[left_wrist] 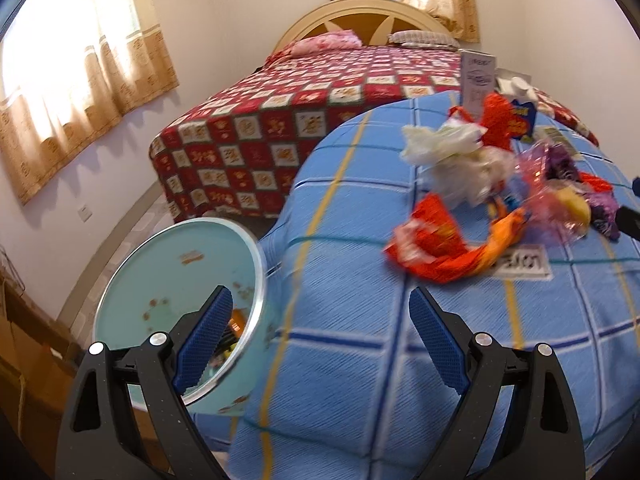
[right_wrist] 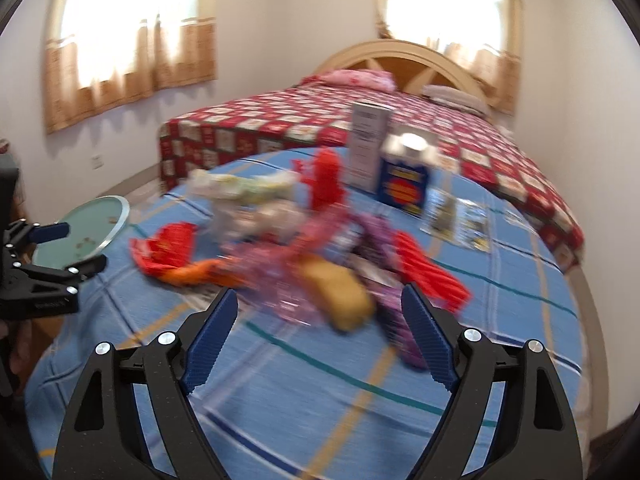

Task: Collect trash
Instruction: 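Move both open tools back toward the trash on the table, then grasp the pink-red plastic bag with the left tool while the right tool grasps the purple wrapper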

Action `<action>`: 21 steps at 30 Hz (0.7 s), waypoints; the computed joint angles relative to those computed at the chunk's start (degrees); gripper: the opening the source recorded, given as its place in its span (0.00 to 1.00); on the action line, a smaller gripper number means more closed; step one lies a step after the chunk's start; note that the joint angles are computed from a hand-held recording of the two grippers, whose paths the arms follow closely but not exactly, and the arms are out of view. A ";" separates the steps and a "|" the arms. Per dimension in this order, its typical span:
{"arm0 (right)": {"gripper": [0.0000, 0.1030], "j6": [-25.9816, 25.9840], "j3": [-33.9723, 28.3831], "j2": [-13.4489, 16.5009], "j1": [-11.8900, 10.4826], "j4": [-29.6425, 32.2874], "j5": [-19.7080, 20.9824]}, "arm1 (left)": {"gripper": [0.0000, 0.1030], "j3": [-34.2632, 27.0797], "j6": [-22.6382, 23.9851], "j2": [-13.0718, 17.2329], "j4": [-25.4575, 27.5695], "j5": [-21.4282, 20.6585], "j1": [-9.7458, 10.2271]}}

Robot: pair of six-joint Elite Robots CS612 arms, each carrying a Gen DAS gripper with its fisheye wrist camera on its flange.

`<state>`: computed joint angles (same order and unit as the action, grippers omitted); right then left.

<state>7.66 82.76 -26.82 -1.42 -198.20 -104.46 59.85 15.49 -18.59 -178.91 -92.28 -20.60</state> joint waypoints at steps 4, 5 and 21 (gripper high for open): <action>0.80 3.02 2.42 -0.66 -1.44 -0.90 -1.27 | 0.86 -0.32 0.91 0.12 -0.14 -0.91 -1.09; 0.80 3.58 2.83 -0.76 -1.69 -1.11 -1.54 | 0.86 -0.70 1.06 0.30 -0.13 -0.97 -1.42; 0.83 7.57 5.72 -1.00 -3.47 -1.84 -3.00 | 0.70 -5.01 2.49 2.47 6.50 -4.12 -2.64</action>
